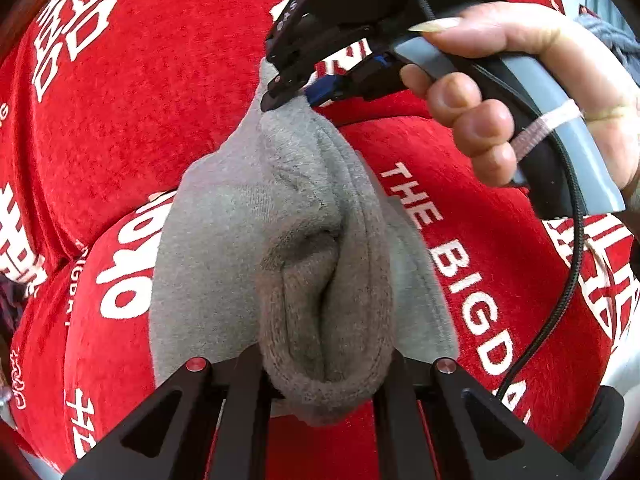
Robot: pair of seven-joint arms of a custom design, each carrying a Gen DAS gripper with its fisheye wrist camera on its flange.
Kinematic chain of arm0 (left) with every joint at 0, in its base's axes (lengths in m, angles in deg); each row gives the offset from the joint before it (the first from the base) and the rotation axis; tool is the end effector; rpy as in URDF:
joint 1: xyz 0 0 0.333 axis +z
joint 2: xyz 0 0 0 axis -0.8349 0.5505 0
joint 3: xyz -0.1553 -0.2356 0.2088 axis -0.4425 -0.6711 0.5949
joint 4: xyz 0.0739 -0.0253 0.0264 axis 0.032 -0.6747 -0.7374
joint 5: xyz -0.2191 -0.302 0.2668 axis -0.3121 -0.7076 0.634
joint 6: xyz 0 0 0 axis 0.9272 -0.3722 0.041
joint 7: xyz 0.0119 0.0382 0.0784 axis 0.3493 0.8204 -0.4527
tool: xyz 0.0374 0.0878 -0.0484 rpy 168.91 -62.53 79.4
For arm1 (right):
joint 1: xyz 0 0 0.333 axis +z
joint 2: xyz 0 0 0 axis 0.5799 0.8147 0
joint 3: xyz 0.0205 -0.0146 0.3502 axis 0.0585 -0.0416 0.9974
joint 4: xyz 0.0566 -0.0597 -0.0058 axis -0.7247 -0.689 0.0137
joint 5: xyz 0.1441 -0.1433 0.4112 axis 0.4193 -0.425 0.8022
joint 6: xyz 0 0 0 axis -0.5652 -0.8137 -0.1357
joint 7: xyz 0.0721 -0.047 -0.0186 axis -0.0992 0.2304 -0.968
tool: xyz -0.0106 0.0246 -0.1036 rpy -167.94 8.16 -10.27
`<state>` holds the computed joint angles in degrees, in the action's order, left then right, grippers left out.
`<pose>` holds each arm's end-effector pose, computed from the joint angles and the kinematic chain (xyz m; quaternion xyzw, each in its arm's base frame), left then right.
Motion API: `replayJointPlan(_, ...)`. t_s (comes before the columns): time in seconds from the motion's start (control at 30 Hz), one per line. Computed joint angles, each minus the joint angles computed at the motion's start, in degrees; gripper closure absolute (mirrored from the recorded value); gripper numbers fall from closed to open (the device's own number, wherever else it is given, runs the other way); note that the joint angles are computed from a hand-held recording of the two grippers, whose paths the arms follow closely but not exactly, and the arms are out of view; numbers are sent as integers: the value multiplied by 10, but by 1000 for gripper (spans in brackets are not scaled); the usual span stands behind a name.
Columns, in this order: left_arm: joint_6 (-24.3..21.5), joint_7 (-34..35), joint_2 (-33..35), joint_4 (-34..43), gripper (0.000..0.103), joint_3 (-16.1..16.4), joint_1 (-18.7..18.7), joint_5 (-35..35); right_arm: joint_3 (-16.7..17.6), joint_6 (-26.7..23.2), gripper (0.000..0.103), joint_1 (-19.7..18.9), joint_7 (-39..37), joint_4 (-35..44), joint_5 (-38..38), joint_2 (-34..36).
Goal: Fold small clothes
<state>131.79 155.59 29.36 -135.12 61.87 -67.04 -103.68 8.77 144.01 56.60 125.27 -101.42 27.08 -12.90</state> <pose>0.4747 -0.1253 0.4790 -0.2632 0.9261 -0.2318 0.1393 0.5549 0.1452 0.4666 -0.4522 0.8014 0.0082 0.3913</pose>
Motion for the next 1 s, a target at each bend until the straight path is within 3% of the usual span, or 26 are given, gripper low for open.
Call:
replayJointPlan(0.43, 8, -45, 10, -7, 94, -25, -4, 43, -21, 10, 82, 12, -70, -36, 69, -10)
replayJointPlan(0.7, 20, -47, 22, -8, 94, -22, -12, 47, -19, 13, 82, 4, -91, -46, 93, -2)
replayJointPlan(1.0, 11, -22, 28, -4, 94, -10, -17, 21, -11, 26, 82, 4, -163, -52, 195, 4)
